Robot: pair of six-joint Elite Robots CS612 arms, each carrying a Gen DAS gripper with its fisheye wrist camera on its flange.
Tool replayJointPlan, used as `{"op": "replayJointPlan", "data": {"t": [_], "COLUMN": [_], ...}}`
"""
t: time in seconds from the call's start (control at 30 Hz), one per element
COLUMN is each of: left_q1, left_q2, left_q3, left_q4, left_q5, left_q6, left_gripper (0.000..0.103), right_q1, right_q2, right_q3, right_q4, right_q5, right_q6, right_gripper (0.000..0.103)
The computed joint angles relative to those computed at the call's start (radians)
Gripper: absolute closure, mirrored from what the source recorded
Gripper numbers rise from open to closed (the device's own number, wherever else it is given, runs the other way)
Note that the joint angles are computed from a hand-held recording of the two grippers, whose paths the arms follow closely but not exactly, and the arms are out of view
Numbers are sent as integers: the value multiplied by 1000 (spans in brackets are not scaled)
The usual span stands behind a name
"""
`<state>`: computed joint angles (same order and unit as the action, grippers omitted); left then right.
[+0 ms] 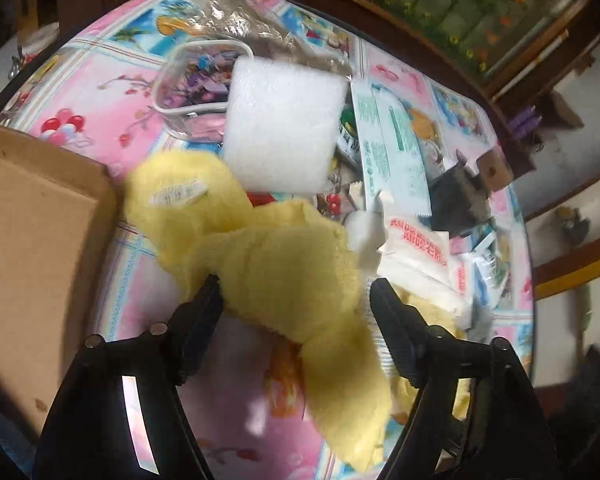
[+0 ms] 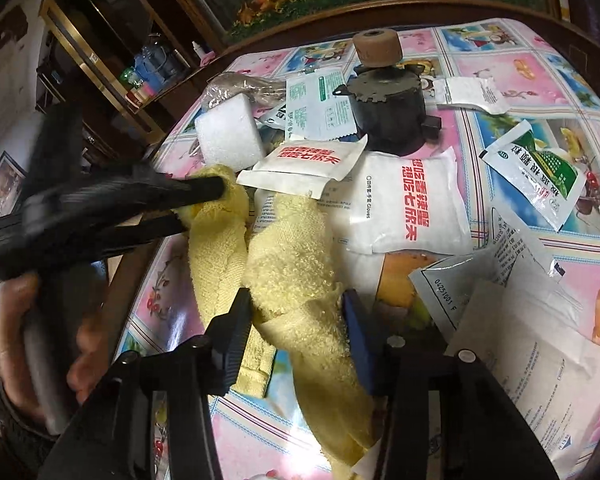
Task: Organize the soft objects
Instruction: 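Lift the yellow towel with both grippers and drop it into the box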
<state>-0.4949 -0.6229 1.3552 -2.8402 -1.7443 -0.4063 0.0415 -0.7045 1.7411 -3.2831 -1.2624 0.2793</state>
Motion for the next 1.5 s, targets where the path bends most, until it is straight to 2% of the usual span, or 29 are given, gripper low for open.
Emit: {"op": "replayJointPlan", "data": {"t": [0.03,0.13,0.2,0.27,0.37,0.4,0.47,0.5,0.6,0.67,0.7,0.77,0.83,0.93,1.03,1.07,1.13,1.23,1.3,1.33,1.37,1.5], "left_q1": [-8,-5,5,20,52,59,74,77,91,106,108,122,139,164,183,186,196,210,214,215,217,225], "left_q2": [-6,-22,-41,-56,-62,-61,-59,-64,-81,-90,-101,-131,-165,-214,-230,-229,-202,-141,-105,-90,-75,-18], "left_q3": [13,58,104,161,231,241,267,276,308,323,329,353,381,414,399,390,352,268,218,194,172,103], "left_q4": [-6,-30,-61,-153,-319,-350,-426,-441,-503,-551,-560,-586,-600,-610,-559,-547,-531,-453,-379,-331,-301,-212], "left_q5": [30,-17,-85,-166,-339,-378,-454,-459,-480,-530,-532,-521,-504,-431,-337,-290,-240,-213,-174,-164,-169,-188], "left_q6": [27,72,94,96,93,83,56,46,30,18,16,31,54,96,140,158,172,156,158,158,164,155], "left_gripper": [48,57,58,58,58,58,58,58,58,58,58,57,57,57,57,57,57,57,57,57,57,57], "right_q1": [-1,-9,-22,-34,-36,-37,-33,-32,-41,-39,-35,-18,-7,16,53,69,95,138,157,168,178,183], "right_q2": [-1,-5,-3,0,3,4,-1,1,12,13,14,11,7,-3,2,10,29,77,115,129,147,187], "right_q3": [0,12,20,23,26,26,27,26,24,23,23,26,25,9,-54,-95,-157,-275,-348,-375,-407,-450], "right_q4": [0,-35,-77,-98,-136,-142,-120,-114,-144,-127,-125,-129,-160,-224,-205,-160,-97,20,92,127,171,225], "right_q5": [5,35,95,151,175,188,165,162,251,307,312,279,279,301,314,322,310,265,233,193,146,86], "right_q6": [-1,4,26,38,37,35,28,27,22,-25,-35,-43,-7,18,30,17,-1,-30,-37,-43,-49,-23], "right_gripper": [60,60,60,60,60,60,60,60,60,60,60,60,60,60,60,60,59,59,59,59,59,58]}}
